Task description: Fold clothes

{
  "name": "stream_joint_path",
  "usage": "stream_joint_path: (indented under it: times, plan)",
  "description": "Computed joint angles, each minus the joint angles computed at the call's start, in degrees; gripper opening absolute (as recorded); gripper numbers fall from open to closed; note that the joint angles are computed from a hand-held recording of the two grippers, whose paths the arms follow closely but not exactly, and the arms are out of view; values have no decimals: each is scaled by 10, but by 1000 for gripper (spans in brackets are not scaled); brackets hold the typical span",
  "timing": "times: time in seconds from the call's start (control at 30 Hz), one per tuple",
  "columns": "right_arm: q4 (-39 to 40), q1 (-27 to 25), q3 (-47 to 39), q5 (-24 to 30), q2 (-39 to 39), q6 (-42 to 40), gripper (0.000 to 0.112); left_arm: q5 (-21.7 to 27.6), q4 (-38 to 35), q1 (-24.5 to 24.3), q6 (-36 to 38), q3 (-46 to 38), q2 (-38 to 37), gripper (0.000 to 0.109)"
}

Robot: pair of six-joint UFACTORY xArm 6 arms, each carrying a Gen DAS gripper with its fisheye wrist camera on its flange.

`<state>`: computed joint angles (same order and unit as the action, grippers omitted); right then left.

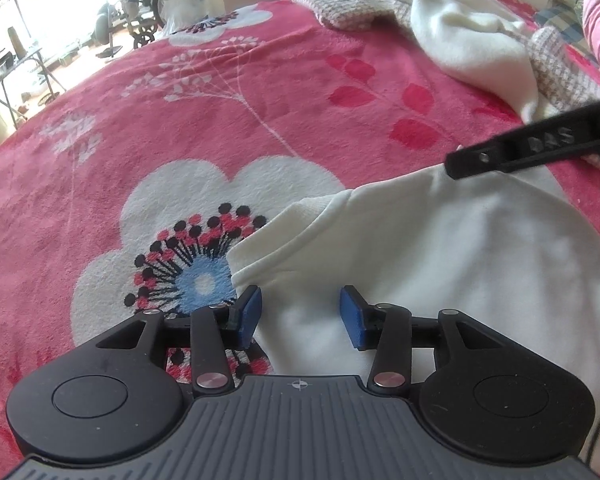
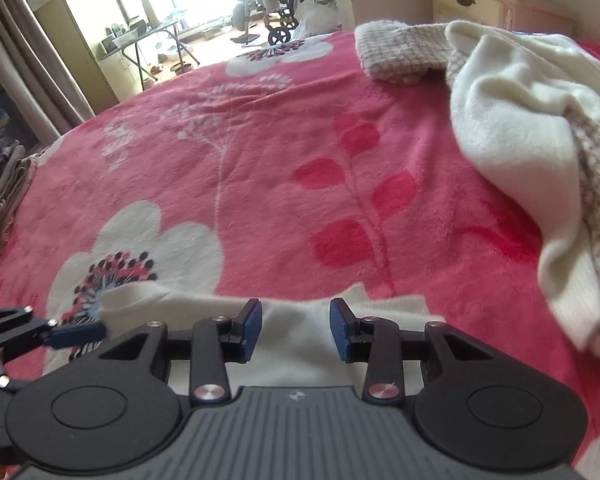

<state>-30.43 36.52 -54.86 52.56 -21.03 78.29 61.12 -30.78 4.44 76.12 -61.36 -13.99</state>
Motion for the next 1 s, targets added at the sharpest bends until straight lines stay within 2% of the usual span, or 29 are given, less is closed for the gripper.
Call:
stream_joint_path:
  times: [0.1,0.2,0.37,0.43,0.47,0.53,0.6,0.67,0.77,0.83,1.0]
  plan:
    - [-4,16,-4,13,-8,4,39,0,-1,0,1,-1,0,44]
    - [-25,33,21,13,-48,38,42,59,-11,22,-18,-47,31,45]
    - [-60,61,111,41,-183,124,51,200,-46,102,-26,-162,114,51]
    - [-52,73,150,67,-243,150,54,297,-42,131,-47,-234,170,55]
    - [-41,71,174,63,-274,162,60,354,-37,142,-63,-277,204,56]
    - [-3,56,232,27,-338,178,63,456,-23,154,-100,-349,268,56]
    - [41,33,291,-30,-390,176,66,492,-18,159,-125,-365,294,56]
    - [89,10,340,-86,-426,157,68,509,-24,163,-141,-364,306,56]
    - [154,-17,376,-146,-424,97,68,520,-35,159,-142,-361,315,56]
    - [196,-33,395,-188,-416,52,73,524,-41,155,-139,-364,321,56]
    - [315,-83,409,-305,-366,-93,74,535,-64,147,-157,-376,343,55]
